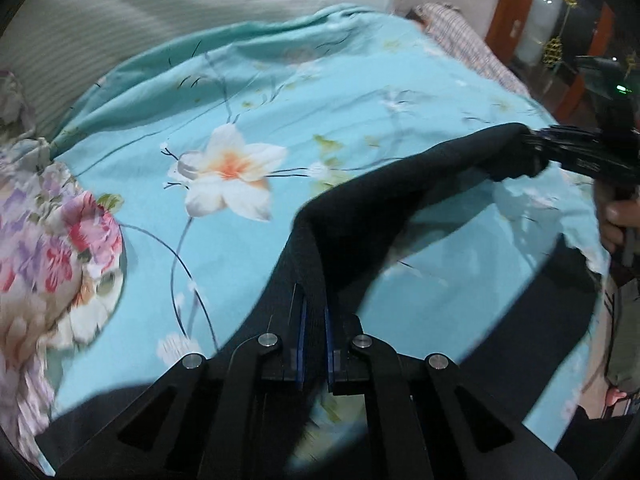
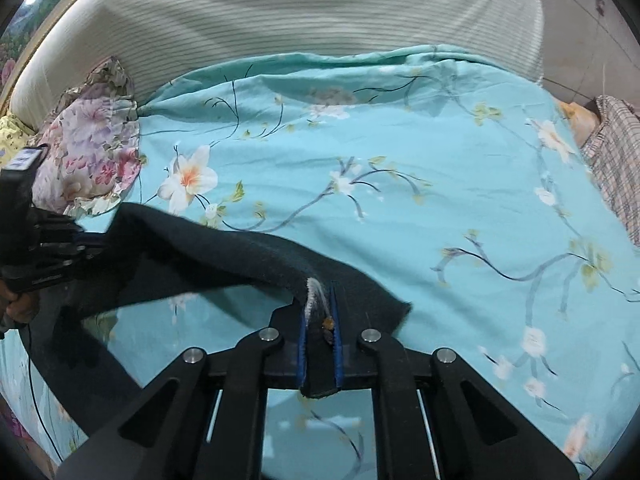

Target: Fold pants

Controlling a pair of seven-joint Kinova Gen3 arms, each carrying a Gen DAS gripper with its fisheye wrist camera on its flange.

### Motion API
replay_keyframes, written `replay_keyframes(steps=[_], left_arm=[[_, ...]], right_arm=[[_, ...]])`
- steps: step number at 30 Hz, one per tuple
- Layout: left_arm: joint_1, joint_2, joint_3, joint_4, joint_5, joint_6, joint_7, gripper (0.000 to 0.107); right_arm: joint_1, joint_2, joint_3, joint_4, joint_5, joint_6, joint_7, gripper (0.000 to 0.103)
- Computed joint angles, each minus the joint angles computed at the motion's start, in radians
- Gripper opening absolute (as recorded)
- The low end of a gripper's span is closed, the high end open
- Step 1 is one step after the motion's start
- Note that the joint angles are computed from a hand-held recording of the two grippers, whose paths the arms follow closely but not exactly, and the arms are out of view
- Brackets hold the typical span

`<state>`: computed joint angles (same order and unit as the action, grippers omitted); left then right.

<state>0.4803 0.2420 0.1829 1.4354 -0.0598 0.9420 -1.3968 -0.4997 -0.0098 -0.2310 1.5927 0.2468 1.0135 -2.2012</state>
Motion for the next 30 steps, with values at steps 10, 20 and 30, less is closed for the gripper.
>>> replay_keyframes(steps=[10,20,30], left_arm=[[0.051,-0.178,0.05,0.18,0.013,-0.046,0.155,0.005],[0.073,-0.288,0.132,0.286,0.057,-0.089,0.225,0.005],[0.097,-0.312,0.161,0.362,0.068,-0.119,0.282,0.005]], right_arm=[[0.029,-0.164,-0.037,0.092,-0.064,0.054,0.067,0.011],[0.057,-0.304,-0.168,0.174,-0.055,0.149,0.072,0.011],[0.088,-0.37,-0.228,0.233,-0.105,0.184,0.036,0.011]])
